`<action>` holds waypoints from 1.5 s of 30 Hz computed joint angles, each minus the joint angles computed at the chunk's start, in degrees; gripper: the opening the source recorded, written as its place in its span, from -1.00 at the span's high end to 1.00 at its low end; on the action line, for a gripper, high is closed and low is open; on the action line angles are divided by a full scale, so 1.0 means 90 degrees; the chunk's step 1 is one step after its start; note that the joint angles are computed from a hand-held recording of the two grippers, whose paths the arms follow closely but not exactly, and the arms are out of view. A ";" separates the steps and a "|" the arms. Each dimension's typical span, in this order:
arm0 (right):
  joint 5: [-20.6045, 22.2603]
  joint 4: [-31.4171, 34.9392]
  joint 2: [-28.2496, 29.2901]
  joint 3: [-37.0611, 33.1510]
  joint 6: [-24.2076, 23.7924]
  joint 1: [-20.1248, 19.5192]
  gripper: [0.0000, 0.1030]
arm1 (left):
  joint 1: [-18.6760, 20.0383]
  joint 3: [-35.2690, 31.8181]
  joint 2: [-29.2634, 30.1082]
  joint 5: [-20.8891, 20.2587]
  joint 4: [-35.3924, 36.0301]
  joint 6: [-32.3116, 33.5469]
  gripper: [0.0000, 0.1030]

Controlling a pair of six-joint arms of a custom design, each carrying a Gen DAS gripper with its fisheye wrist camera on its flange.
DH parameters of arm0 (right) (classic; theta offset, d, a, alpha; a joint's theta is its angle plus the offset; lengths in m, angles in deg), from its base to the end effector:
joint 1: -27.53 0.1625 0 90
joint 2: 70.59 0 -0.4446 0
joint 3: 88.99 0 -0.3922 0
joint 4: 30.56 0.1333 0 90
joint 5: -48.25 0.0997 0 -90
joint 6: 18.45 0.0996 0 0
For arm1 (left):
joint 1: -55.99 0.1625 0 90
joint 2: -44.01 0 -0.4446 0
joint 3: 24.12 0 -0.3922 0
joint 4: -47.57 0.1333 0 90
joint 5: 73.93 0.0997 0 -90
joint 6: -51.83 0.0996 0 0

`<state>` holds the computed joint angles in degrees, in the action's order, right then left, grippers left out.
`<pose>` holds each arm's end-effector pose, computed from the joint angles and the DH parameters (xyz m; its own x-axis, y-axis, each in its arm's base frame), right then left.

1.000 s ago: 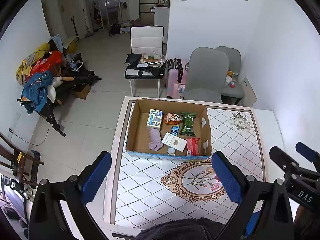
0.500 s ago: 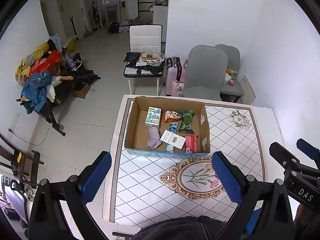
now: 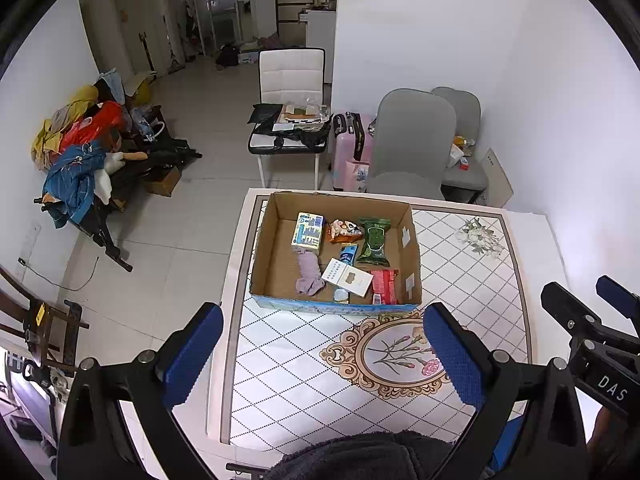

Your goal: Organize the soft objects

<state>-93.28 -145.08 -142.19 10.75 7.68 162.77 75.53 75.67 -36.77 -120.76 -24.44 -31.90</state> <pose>0.4520 -0.3704 0.3313 -0.6739 -0.1183 0.7293 -0.4588 0.8408 -0.2874 -0.3831 -0.3497 0.3556 -0.7324 -0.1754 -0.6579 0.2254 0.8493 -0.4774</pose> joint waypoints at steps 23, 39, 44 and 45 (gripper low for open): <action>-0.0102 0.0132 -0.0054 0.0036 0.0149 -0.0018 -0.90 | 0.0069 -0.0008 0.0041 -0.0018 -0.0167 0.0238 -0.99; -0.0088 0.0205 -0.0065 0.0024 0.0180 -0.0027 -0.90 | 0.0079 0.0011 0.0038 -0.0035 -0.0228 0.0292 -0.99; -0.0147 0.0163 -0.0070 0.0062 0.0187 -0.0010 -0.90 | 0.0077 0.0012 0.0037 -0.0030 -0.0221 0.0287 -0.99; -0.0166 0.0158 -0.0068 0.0073 0.0193 -0.0006 -0.90 | 0.0075 0.0014 0.0036 -0.0029 -0.0223 0.0283 -0.99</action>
<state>-94.78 -143.66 -142.80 11.41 9.42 162.71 76.20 75.79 -36.45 -121.01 -26.45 -29.36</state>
